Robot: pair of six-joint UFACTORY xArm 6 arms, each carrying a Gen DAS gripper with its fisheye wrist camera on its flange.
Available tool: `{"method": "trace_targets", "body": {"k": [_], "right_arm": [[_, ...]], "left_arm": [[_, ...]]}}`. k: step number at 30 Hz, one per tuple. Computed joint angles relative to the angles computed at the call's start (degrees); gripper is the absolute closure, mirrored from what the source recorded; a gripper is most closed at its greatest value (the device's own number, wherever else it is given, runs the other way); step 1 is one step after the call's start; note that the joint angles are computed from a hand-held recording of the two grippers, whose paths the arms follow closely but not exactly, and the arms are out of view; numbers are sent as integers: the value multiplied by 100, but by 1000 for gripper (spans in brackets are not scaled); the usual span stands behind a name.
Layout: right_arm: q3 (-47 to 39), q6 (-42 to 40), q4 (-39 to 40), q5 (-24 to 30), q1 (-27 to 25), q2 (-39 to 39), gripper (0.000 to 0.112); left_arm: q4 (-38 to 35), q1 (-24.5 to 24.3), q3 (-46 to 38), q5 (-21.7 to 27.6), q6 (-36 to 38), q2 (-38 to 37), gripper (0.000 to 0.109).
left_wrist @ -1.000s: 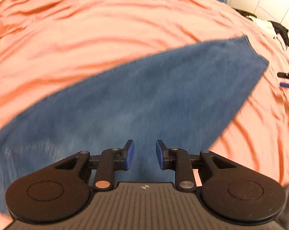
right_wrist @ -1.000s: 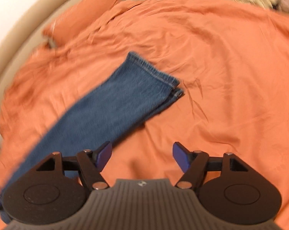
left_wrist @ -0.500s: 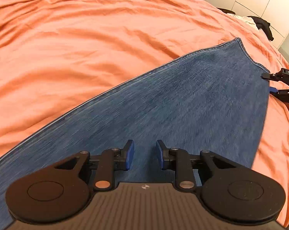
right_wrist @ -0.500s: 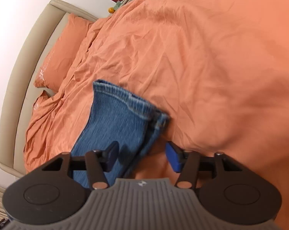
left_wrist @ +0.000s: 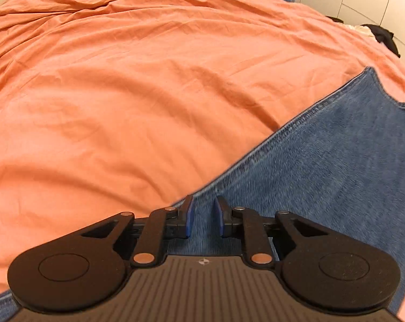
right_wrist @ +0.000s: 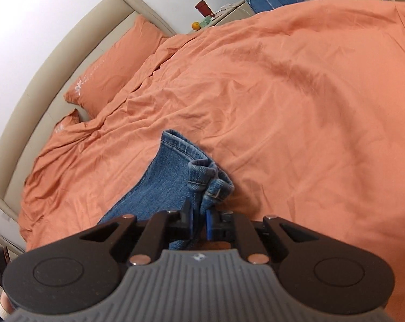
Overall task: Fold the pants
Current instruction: 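Grasp the leg hem with the right gripper and lift it up, then lay the held hem onto the jeans near the back pocket, open right gripper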
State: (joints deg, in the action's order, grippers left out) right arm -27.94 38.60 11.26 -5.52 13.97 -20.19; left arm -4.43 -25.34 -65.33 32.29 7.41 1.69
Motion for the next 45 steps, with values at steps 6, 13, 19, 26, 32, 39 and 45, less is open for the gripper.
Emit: {"method": "trace_targets", "body": {"k": [6, 13, 19, 26, 32, 39, 45], "right_arm": [[-26, 951, -1388, 339, -260, -172, 109], [-480, 1342, -2197, 1037, -225, -494, 110], [-1080, 1838, -3061, 1697, -29, -647, 111], [-2268, 2091, -3859, 2654, 619, -379, 111], [-3538, 1935, -4224, 3334, 1408, 122, 111], [-5286, 2026, -4502, 3843, 2539, 1347, 111], [-6971, 1835, -4126, 4258, 3493, 2842, 111]], "left_arm": [[738, -116, -38, -82, -675, -28, 86], [-84, -376, 811, 215, 240, -1373, 86], [-498, -858, 1817, 687, 447, -2405, 95], [-1307, -1021, 2418, 620, -42, -2999, 105], [-429, -974, 3223, 714, -1398, -4583, 99], [-108, 360, 3191, 1788, -1543, -5987, 99], [-1554, 2731, 2536, 3154, 450, -6184, 91]]}}
